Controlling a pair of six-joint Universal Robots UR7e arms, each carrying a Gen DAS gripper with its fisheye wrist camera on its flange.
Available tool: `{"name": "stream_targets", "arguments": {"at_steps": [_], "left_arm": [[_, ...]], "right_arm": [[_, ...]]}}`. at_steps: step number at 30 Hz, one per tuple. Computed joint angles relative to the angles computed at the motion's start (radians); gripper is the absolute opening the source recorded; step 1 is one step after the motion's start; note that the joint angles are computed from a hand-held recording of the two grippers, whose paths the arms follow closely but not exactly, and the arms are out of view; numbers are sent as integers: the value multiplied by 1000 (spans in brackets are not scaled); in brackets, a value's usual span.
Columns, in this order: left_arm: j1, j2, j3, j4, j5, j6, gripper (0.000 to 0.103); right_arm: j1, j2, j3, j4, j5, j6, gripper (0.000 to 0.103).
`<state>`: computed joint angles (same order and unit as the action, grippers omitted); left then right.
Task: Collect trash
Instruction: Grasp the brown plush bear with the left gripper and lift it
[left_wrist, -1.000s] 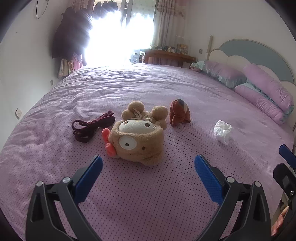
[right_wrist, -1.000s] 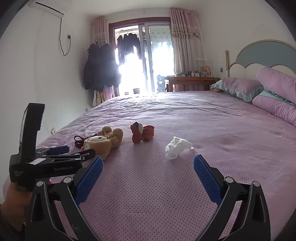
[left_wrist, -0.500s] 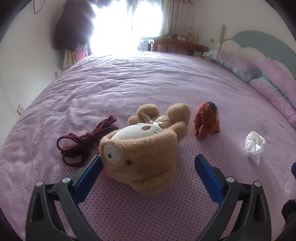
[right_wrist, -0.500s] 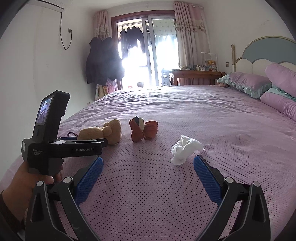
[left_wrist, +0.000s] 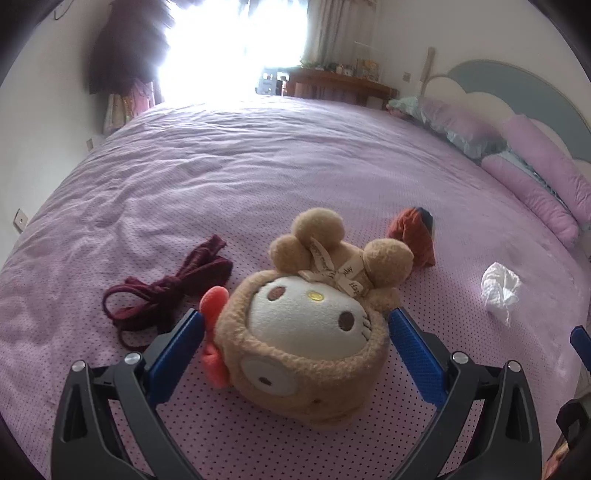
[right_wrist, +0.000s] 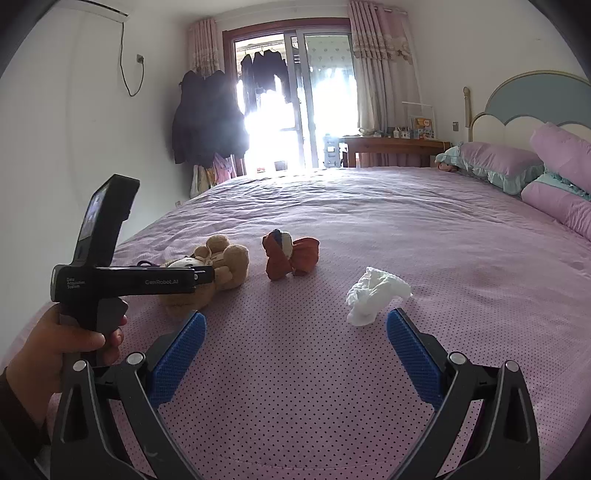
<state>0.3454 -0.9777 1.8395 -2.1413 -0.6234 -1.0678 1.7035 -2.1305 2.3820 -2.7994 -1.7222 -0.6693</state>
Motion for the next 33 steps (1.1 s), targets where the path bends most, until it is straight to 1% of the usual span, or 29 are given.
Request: {"name": "stream_targets", "arguments": {"at_steps": [5, 10, 11, 13, 15, 17, 20, 22, 24, 28, 33], "left_arm": [[0, 36, -43, 112, 25, -8, 99], [35, 86, -132, 293, 3, -22, 99], [40, 90, -136, 295, 4, -15, 99], [36, 83, -119, 239, 8, 18, 99], [31, 70, -88, 145, 14, 67, 99], [35, 66, -78, 97, 11, 90, 99], [43, 64, -73, 79, 6, 83, 94], [38, 55, -56, 53, 16, 84, 88], [32, 49, -48, 51, 23, 77, 77], [21, 46, -39, 48, 37, 74, 74], [3, 22, 0, -38, 33, 84, 73]], "right_arm": [[0, 6, 0, -5, -3, -1, 95], [-5, 13, -9, 4, -8, 14, 95], [-7, 10, -9, 4, -5, 16, 95], [-9, 9, -9, 2, -3, 13, 95], [-10, 10, -10, 3, -7, 10, 95], [-11, 13, -12, 6, -10, 10, 95], [-9, 15, -12, 5, -14, 12, 95], [-8, 13, -10, 1, -17, 11, 95], [-7, 14, -8, -3, -22, 9, 95], [-6, 17, -7, -12, -34, 3, 95], [-8, 25, -13, -23, -47, -1, 95]]}}
